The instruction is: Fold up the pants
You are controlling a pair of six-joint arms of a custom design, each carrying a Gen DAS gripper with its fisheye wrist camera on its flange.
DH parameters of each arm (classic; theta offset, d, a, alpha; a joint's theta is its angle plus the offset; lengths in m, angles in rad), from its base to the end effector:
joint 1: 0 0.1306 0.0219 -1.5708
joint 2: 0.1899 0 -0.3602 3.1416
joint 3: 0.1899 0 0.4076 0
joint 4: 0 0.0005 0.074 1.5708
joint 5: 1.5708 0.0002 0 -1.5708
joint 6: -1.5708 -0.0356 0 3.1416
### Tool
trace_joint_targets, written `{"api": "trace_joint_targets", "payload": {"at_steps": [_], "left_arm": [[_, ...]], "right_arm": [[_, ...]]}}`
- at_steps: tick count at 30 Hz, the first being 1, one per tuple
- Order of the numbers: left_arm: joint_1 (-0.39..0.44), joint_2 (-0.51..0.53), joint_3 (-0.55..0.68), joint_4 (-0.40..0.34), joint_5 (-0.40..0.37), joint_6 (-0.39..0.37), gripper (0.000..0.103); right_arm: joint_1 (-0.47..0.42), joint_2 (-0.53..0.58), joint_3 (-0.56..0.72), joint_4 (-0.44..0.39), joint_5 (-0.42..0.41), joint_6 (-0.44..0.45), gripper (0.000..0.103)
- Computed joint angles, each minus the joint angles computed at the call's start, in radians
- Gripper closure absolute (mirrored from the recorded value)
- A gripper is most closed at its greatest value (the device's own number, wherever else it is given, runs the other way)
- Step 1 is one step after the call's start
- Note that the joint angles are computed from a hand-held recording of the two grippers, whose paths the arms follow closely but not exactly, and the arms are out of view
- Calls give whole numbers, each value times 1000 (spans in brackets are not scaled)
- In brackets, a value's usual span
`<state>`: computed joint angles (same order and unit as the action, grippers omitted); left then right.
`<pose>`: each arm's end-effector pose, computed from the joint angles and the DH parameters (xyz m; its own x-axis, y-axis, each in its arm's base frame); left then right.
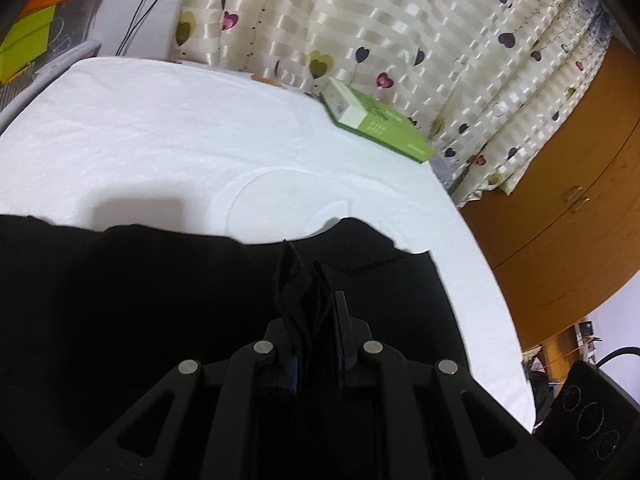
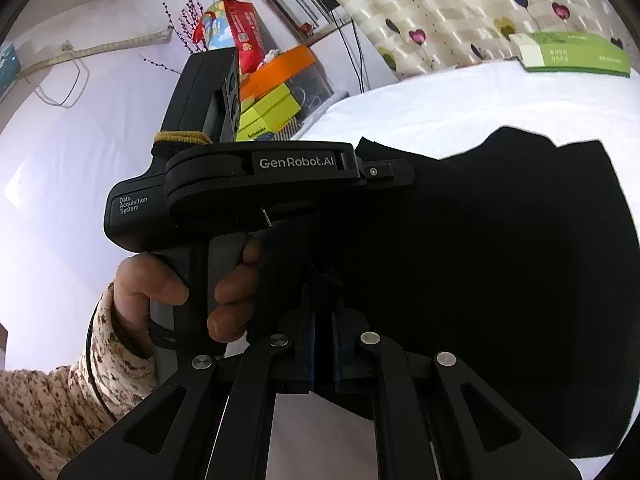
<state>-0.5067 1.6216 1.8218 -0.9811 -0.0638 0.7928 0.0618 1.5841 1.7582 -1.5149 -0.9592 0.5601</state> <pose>0.5122 -0.2823 0.4842 -0.7488 -0.3974 -0.5305 -0.1263 0.8712 -0.4745 0.5146 0.0605 0.4620 -0.7055 -0.3493 -0.6166 -0.7042 0.4438 0.5542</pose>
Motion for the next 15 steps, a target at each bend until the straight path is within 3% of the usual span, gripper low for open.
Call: {"api": "trace_joint_targets", "payload": {"at_steps": [4,8,15], "left_arm": [[3,-3,-8,-19,-13,-1,87],[-7,-1,10,-65,-87,-16,80],[-5,-46,-22,-78,-145,8,80]], "right_arm": [[9,6,1,-20,20,4,94],[7,14,14,-57,5,35,89],[-25,1,19,-83,-14,64,83]]}}
